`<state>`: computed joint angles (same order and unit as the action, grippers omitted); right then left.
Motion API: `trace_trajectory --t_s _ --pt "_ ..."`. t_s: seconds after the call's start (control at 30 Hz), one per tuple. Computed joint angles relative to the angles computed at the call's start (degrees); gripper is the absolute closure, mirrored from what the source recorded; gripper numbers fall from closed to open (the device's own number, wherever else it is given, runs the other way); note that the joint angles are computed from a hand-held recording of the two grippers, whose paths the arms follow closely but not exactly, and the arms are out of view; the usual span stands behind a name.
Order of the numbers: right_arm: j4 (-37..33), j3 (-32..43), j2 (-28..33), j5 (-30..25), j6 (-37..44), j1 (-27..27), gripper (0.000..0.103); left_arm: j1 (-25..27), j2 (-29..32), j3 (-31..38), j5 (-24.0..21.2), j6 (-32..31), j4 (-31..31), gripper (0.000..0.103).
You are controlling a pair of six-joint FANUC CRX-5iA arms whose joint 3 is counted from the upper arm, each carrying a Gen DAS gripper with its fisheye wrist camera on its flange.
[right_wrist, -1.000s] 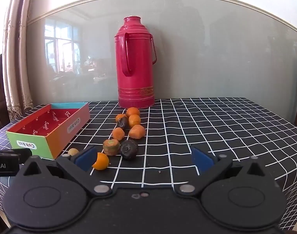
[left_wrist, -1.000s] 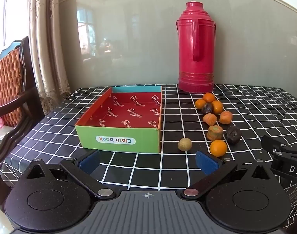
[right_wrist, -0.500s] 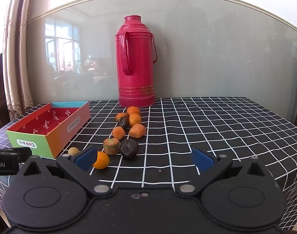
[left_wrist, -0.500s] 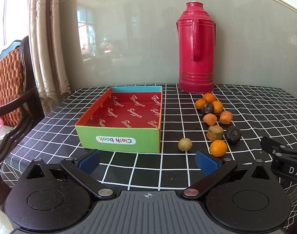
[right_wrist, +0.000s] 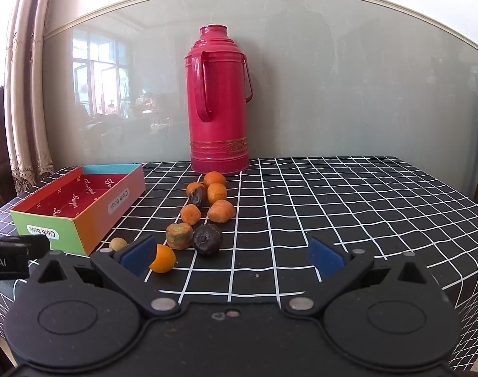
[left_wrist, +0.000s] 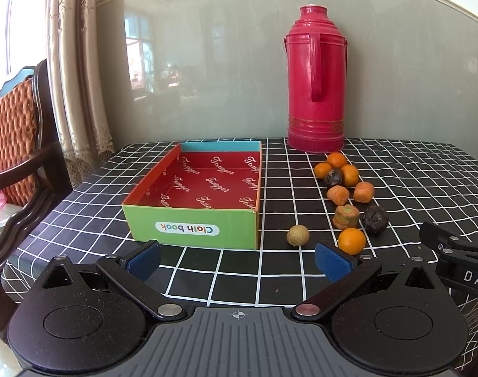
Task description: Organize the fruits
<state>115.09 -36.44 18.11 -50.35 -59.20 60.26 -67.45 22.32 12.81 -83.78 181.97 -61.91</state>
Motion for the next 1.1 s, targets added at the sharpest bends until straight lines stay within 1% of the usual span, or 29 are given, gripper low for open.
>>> trace_trajectory --t_s 1.1 --pt "0.11 -0.06 -0.11 -0.1 -0.21 -0.04 0.006 -0.13 0.13 -0.06 0.05 0.01 -0.27 0.0"
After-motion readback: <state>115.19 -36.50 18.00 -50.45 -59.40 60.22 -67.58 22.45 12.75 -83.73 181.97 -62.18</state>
